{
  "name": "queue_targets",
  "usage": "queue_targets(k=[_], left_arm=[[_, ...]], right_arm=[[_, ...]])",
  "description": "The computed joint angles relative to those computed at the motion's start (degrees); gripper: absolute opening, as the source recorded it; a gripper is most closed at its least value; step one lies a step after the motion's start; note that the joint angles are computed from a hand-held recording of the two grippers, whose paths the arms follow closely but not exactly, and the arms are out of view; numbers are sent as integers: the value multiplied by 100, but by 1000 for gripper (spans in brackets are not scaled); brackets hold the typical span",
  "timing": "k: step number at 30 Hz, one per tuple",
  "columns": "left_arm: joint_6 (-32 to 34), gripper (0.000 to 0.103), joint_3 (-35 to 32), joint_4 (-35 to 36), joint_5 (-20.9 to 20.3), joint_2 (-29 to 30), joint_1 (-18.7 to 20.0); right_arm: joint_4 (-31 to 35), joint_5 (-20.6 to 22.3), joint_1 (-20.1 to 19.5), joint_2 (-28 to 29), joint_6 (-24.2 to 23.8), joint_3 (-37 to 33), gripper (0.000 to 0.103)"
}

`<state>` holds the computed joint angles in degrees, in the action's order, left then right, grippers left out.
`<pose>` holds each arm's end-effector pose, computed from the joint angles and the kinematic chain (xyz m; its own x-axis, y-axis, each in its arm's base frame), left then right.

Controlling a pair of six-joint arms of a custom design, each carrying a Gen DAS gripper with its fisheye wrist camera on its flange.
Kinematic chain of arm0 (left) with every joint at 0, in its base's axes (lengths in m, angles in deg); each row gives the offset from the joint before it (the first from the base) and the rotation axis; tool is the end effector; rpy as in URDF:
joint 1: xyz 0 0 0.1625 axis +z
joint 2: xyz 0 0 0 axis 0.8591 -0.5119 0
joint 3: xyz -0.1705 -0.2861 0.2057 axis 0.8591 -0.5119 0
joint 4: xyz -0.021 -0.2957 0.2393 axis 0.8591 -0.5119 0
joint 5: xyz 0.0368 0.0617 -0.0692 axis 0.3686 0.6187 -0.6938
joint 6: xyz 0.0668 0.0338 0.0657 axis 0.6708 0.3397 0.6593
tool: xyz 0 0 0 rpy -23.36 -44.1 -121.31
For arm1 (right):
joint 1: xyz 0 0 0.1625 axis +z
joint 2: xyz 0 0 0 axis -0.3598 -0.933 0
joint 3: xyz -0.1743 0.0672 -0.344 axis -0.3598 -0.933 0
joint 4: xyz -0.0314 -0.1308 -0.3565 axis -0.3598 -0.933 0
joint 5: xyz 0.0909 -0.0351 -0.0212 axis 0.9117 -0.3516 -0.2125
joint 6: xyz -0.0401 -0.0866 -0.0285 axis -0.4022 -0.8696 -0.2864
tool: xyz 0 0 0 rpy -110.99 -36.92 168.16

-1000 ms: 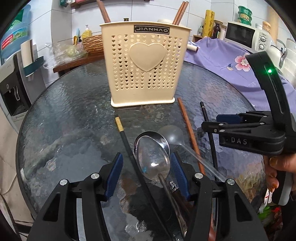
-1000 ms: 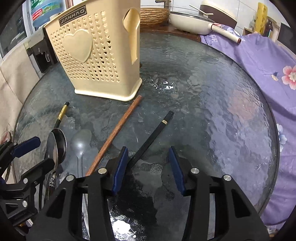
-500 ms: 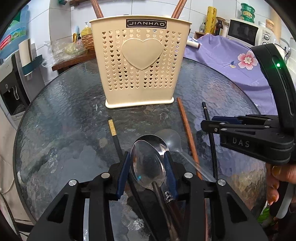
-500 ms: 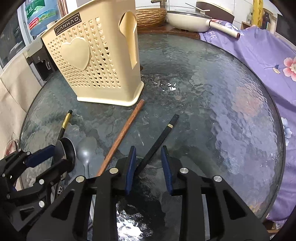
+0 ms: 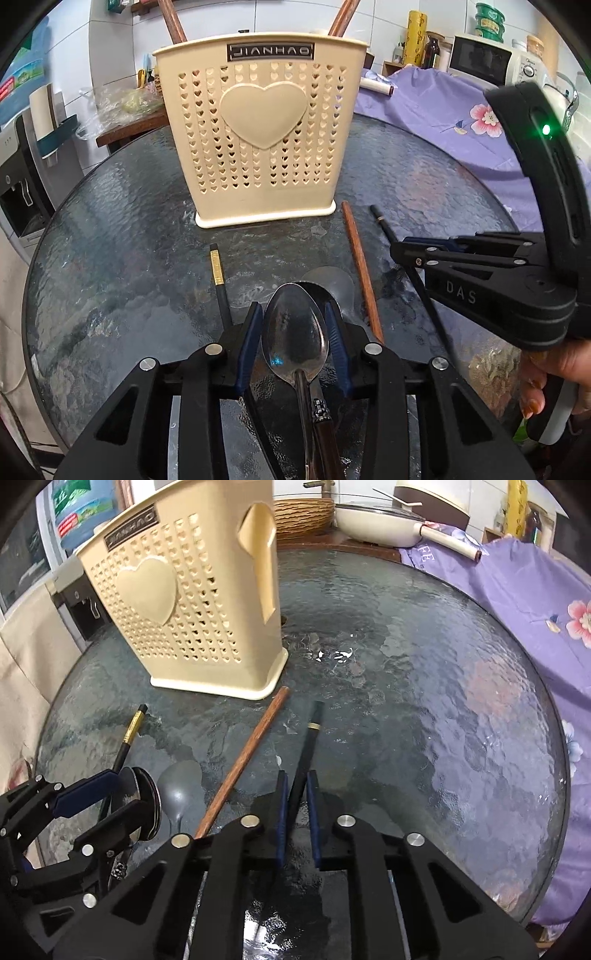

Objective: Organize utensils
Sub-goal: 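Close the left tool on a steel spoon while the right tool grips a black chopstick, then lift the left tool's spoon toward the basket while the right tool carries its chopstick there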

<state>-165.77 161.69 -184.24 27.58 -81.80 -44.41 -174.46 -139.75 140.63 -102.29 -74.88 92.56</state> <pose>-0.1182 -0.2496 0.1974 -0.7420 -0.0416 -0.6691 0.4266 0.7406 -0.5192 0.2952 -0.3596 0.0118 -0.7037 -0.4343 0.5624 -0.6169 0.7661 -0.1803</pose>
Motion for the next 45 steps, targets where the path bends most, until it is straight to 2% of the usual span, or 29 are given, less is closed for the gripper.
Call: queue_targets(k=[2, 3, 4, 7, 11, 12, 14, 15, 16, 20, 27, 32, 36, 45], left_arm=[[-41, 34, -28, 130, 24, -96, -57], [-57, 27, -48, 200, 34, -142, -92], [-14, 1, -75, 219, 42, -142, -85], [176, 0, -103, 140, 51, -233, -27], [171, 0, -123, 153, 52, -256, 27], [103, 2, -109, 199, 28, -298, -5], [-67, 25, -113, 414, 21, -352, -91], [-165, 42, -104, 565, 41, -375, -197], [-208, 48, -95, 656, 41, -377, -271], [-446, 48, -92, 1013, -55, -223, -483], [-263, 48, -1, 839, -186, -298, -322], [-12, 48, -36, 454, -149, 32, -120], [133, 35, -51, 231, -152, 155, 10], [196, 35, -58, 189, -115, 2, 0]], right_arm=[[-11, 140, -85, -67, 48, 33, 8], [-31, 195, -114, -89, 53, 49, 8], [-40, 231, -139, -88, 44, 43, 8], [-17, 466, -229, -160, 93, 89, 8], [10, 469, -250, -167, 71, 59, 8], [26, 471, -253, -170, 67, 52, 8], [9, 442, -258, -176, 33, 55, 8], [-23, 420, -239, -172, 21, 82, 8], [-53, 397, -224, -175, -15, 111, 8], [-105, 395, -187, -198, -29, 205, 8], [-161, 297, -116, -171, -68, 246, 8], [-180, 292, -102, -170, -63, 265, 8], [-185, 284, -89, -156, -64, 259, 8], [-152, 274, -73, -149, -62, 231, 8]])
